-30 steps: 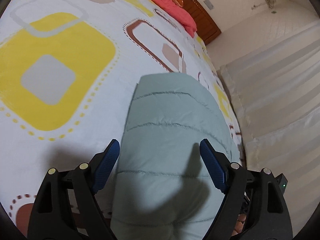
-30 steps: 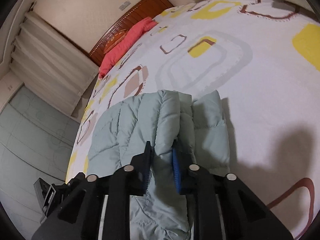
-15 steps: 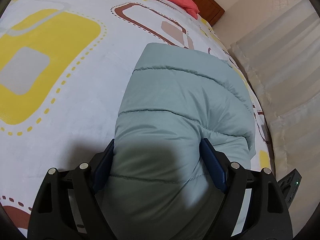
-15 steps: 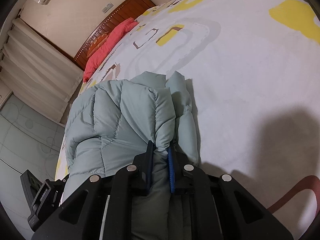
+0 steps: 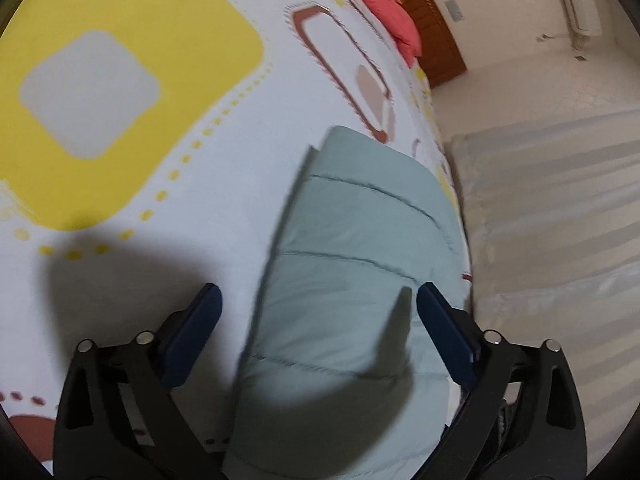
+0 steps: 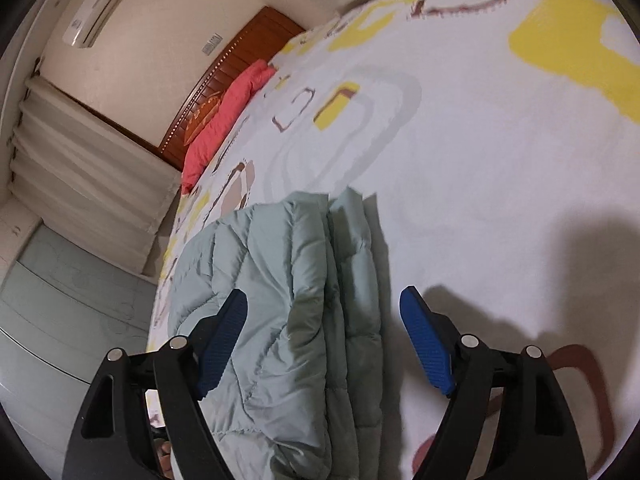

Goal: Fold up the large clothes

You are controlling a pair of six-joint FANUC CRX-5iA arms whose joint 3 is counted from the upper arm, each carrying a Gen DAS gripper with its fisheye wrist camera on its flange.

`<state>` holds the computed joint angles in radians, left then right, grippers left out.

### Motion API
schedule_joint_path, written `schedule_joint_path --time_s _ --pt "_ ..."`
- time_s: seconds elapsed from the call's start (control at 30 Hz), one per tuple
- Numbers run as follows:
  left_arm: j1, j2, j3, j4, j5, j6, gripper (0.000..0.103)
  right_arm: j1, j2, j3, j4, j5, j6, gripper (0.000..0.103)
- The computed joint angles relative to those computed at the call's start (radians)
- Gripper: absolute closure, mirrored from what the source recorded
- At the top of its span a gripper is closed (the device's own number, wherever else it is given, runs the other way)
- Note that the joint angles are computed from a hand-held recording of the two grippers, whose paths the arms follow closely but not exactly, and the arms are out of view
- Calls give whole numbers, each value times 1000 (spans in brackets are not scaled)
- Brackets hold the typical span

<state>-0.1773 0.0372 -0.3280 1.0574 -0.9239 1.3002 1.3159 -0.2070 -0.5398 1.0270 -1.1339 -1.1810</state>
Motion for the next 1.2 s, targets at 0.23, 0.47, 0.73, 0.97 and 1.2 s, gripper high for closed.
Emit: schedule_joint_path --time_s 0.23,0.47,0.73,0.97,1.2 --pt "-39 68 59 9 -52 -26 2 -90 17 -34 37 177 5 25" --pt "-51 69 83 -45 -61 -55 19 -153 29 -64 137 320 -35 54" --pt "-55 52 72 -59 -27 -81 37 -151 41 -73 207 321 -91 69" --pt "-43 39 77 -50 -31 -114 43 -151 62 -36 215 307 -56 74" --pt "11 11 83 -34 -31 -148 45 -228 113 24 272 397 -19 75"
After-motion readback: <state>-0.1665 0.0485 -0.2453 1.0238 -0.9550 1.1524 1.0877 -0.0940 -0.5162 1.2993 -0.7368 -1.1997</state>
